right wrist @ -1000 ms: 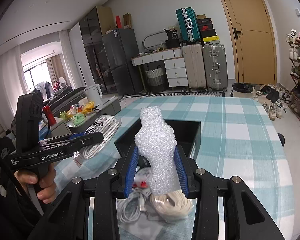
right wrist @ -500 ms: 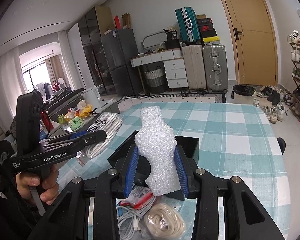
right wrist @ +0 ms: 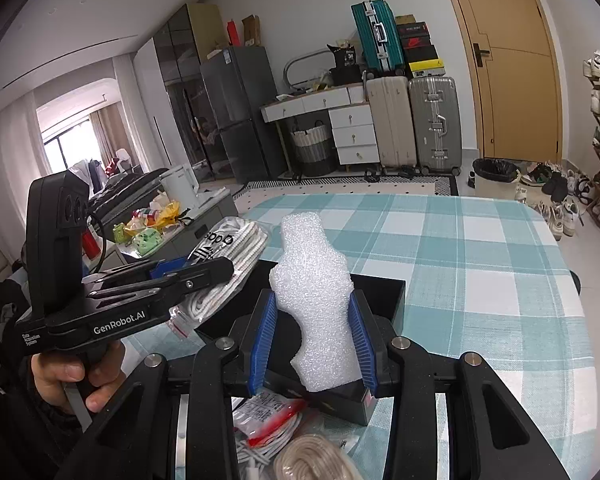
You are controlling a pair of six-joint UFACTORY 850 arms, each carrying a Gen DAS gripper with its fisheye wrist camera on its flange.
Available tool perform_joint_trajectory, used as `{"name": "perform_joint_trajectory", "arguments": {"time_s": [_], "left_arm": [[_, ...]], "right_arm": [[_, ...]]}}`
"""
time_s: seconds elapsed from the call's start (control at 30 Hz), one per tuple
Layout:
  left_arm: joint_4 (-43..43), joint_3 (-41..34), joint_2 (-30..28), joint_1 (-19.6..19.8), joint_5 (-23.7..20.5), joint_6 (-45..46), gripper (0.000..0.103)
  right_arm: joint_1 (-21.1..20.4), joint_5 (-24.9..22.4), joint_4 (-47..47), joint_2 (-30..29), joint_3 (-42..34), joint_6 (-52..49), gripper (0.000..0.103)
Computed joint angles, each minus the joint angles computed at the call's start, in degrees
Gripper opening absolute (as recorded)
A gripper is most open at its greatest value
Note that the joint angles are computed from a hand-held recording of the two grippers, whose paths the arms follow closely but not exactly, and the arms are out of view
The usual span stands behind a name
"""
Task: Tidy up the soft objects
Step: 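Grasp the adidas shoelace bag with the left gripper while the right gripper carries the foam toward the box, then lower the shoelace bag and foam into the black box and open both grippers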
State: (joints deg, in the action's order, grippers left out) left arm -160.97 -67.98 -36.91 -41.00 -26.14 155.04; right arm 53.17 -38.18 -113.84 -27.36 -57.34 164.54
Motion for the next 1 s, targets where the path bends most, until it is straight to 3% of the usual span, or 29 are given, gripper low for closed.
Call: {"name": "perform_joint_trajectory", "arguments": {"time_s": [1.0], "left_arm": [[2.39,-7.45,-7.01,-1.78,7.48,0.71,0.035]], "right_arm": [[-5.26,7.0,-3.41,-7.81,-5.77,-0.52,0.037]]}}
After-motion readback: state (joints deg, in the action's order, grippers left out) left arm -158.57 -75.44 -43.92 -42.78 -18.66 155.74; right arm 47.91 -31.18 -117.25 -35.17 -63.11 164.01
